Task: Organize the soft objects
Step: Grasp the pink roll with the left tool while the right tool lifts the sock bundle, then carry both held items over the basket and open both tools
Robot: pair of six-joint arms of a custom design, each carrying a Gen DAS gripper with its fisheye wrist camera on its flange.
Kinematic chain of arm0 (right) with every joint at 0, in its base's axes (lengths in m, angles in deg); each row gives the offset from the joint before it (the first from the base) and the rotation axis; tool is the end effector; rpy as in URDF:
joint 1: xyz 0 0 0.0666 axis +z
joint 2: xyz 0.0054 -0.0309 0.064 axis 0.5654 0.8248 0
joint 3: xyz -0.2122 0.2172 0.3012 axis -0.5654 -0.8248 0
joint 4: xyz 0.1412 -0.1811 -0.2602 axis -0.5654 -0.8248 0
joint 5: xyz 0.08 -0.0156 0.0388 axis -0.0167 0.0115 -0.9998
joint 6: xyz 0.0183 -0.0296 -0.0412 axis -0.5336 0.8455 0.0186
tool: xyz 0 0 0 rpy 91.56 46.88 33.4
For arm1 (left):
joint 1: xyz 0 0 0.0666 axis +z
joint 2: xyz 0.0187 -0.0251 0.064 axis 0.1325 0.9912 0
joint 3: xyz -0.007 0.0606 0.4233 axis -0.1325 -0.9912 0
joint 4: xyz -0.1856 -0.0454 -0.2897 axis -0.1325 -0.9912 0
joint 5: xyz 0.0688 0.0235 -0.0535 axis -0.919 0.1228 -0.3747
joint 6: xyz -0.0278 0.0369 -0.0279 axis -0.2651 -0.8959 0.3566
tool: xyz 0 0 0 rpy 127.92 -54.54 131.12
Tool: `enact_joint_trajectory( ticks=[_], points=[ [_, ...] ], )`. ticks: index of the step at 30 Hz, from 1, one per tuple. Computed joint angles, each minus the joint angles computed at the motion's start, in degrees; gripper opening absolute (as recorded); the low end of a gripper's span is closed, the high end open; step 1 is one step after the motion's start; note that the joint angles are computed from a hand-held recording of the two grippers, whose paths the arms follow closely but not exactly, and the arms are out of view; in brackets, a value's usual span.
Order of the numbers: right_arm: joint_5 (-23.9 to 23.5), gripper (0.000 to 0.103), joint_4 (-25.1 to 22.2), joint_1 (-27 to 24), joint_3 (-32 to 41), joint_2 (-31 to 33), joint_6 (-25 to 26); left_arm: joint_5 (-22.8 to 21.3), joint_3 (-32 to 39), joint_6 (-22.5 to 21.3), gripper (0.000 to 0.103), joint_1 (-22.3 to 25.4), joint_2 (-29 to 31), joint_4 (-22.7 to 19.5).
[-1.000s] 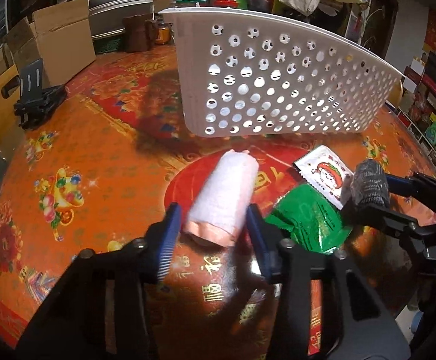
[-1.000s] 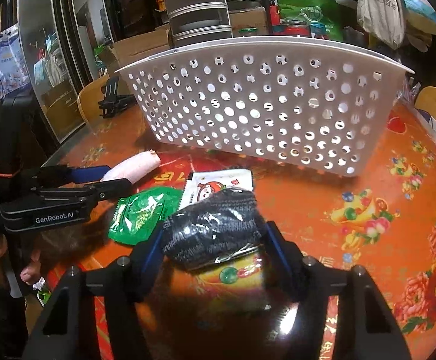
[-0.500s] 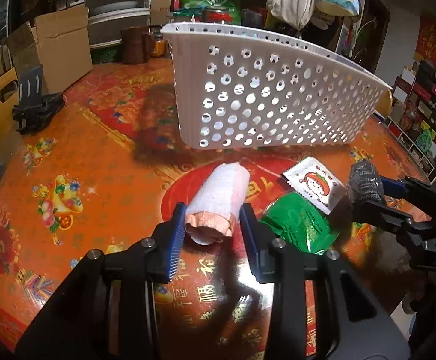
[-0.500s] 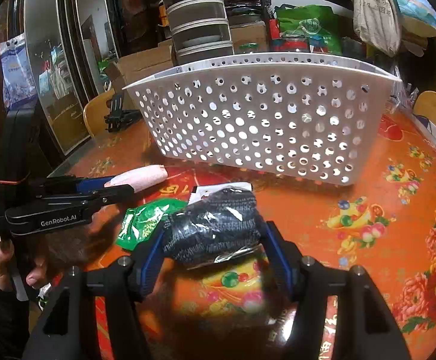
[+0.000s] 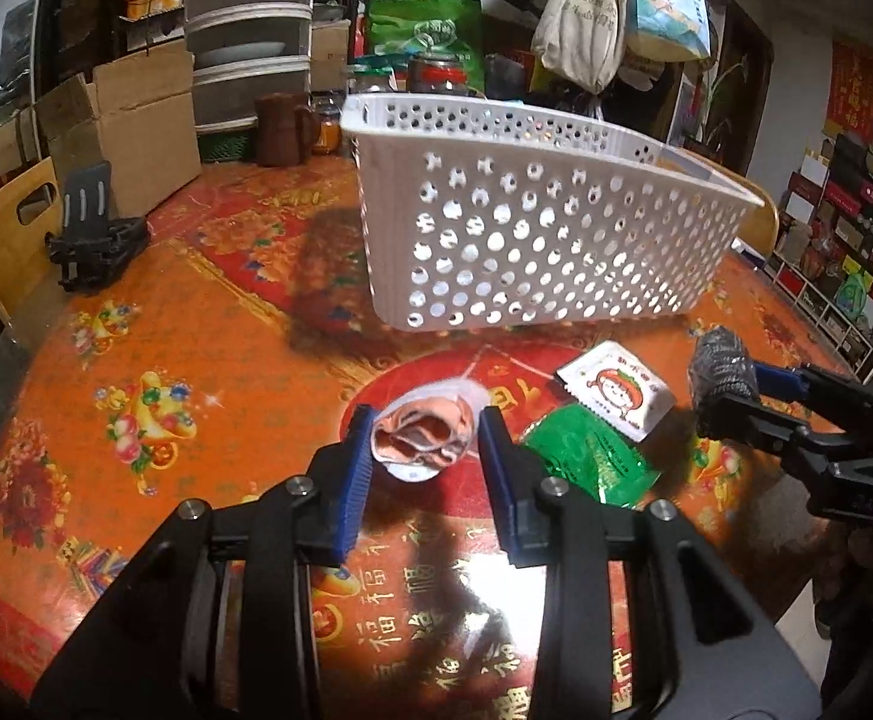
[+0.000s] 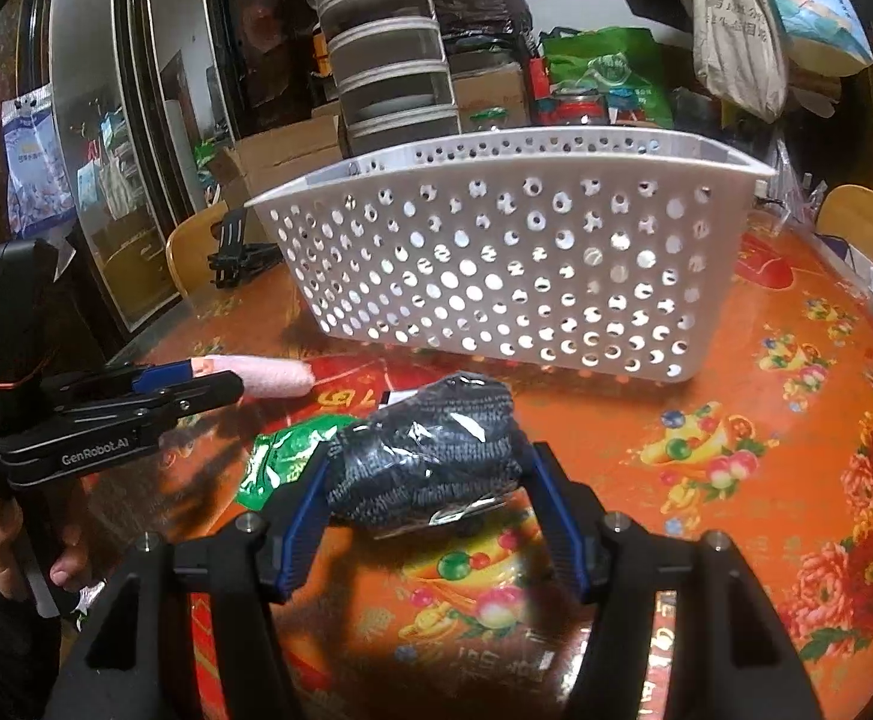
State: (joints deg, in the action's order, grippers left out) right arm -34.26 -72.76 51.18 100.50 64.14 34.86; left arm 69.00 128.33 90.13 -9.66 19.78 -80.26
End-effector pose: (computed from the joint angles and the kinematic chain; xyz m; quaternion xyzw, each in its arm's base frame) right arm 0.5533 0.1731 0.3836 -0.1047 0.8879 0.1804 0.4101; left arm 0.5405 -0.1696 0.3872 0.0963 0.9000 -0.0976 0.4137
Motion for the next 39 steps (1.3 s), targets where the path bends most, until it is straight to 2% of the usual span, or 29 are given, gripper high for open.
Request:
enact_joint_trajectory(
  ticks=[13, 25, 31, 39],
  points=[
    [0.52, 0.063, 1.56, -1.35, -1.85, -2.89, -0.69, -0.03, -0.73, -0.44, 0.029, -0.02, -4.00, 0.52],
    [2.23, 0.063, -3.77, -2.66, 3.77, -5.01, 2.31, 0.13, 2.43, -0.98, 0.029, -0.30, -6.42, -1.22],
    [1.84, 0.063, -5.37, -4.14, 6.27, -5.23, 2.31, 0.74, 6.77, -1.15, 0.029, -0.29, -6.07, -3.88],
    [1.79, 0.063, -13.89, -5.12, 18.34, -0.80, 4.69, 1.55, 19.75, -0.48, 0.029, -0.79, -2.02, -11.13]
  ],
)
